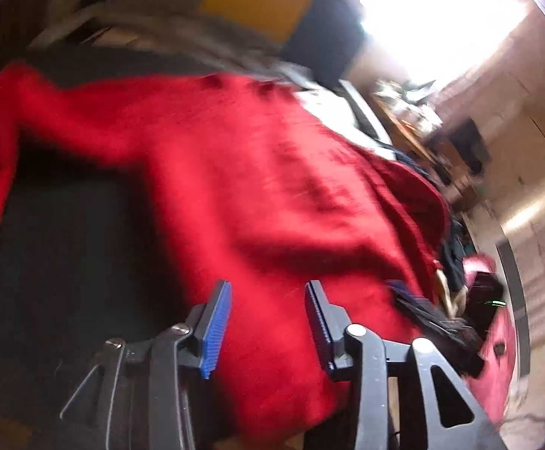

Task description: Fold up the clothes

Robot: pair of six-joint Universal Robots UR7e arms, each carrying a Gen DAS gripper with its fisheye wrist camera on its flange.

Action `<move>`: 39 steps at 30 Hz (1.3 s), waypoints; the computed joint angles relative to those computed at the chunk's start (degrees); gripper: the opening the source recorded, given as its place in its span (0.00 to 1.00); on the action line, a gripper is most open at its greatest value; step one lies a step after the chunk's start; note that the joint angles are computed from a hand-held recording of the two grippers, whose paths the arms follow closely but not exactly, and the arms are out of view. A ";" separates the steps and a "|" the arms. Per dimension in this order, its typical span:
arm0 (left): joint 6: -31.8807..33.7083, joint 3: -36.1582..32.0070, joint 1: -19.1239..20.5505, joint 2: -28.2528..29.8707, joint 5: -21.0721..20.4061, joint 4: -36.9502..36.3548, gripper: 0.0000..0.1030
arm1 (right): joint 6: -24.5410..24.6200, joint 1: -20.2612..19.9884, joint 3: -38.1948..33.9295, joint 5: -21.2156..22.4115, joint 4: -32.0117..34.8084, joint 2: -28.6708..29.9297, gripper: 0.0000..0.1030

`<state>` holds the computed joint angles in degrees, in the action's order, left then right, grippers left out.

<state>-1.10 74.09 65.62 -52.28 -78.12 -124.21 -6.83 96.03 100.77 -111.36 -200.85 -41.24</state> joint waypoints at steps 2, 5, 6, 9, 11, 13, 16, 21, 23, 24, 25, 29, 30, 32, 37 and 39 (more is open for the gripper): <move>-3.28 3.96 1.98 -2.91 0.55 -2.24 0.41 | -4.68 3.15 -1.82 -1.75 2.08 1.28 1.00; -6.62 8.33 4.26 -6.49 1.15 -5.10 0.42 | -13.53 7.74 -5.76 -3.52 7.50 4.47 1.00; -7.11 9.46 4.73 -7.45 1.53 -5.97 0.42 | -15.84 8.90 -7.17 -4.40 8.54 5.78 1.00; -7.87 11.79 5.80 -9.65 1.25 -7.48 0.44 | -19.96 11.31 -12.14 -6.71 12.84 10.04 1.00; -7.47 12.41 5.83 -9.97 0.65 -8.09 0.46 | -20.43 12.34 -16.45 -11.11 16.40 13.49 1.00; -6.54 12.99 5.86 -10.23 0.10 -8.54 0.47 | -18.37 12.45 -19.64 -13.36 22.24 15.60 1.00; -5.30 13.46 6.10 -10.38 -1.79 -8.43 0.49 | -15.39 12.19 -23.03 -17.00 31.69 17.65 1.00; -4.44 13.10 6.73 -10.36 -4.23 -7.41 0.51 | -17.60 11.81 -20.22 -16.26 27.74 15.95 0.52; -4.16 12.82 6.52 -9.95 -5.07 -6.87 0.51 | -15.09 11.27 -19.17 -15.83 27.31 13.87 0.18; -4.09 12.64 6.32 -9.64 -5.42 -6.55 0.52 | -14.05 10.85 -18.65 -15.96 26.74 12.90 0.18; -4.02 12.46 6.12 -9.33 -5.76 -6.24 0.52 | -13.47 10.32 -18.12 -16.53 25.75 11.97 0.18; -2.23 10.30 5.87 -7.31 -11.38 -3.60 0.54 | -1.74 3.67 -11.26 -7.16 23.16 3.54 0.18; -1.89 9.62 5.78 -6.55 -13.26 -2.75 0.55 | 1.73 1.29 -9.33 -3.10 22.09 1.52 0.18; -1.09 8.33 5.17 -4.84 -15.26 -1.42 0.55 | 8.00 -4.24 -5.12 8.18 18.60 -2.10 0.17; 0.34 3.91 3.61 0.78 -20.36 2.27 0.58 | 13.11 -12.29 0.45 26.73 10.54 -4.88 0.16; 0.28 1.73 3.27 3.46 -23.50 3.94 0.59 | 12.58 -13.36 1.12 29.75 10.26 -5.22 0.16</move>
<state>-0.82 75.82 68.89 -48.81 -101.62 -120.27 5.75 82.68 101.89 -81.61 -190.59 -46.46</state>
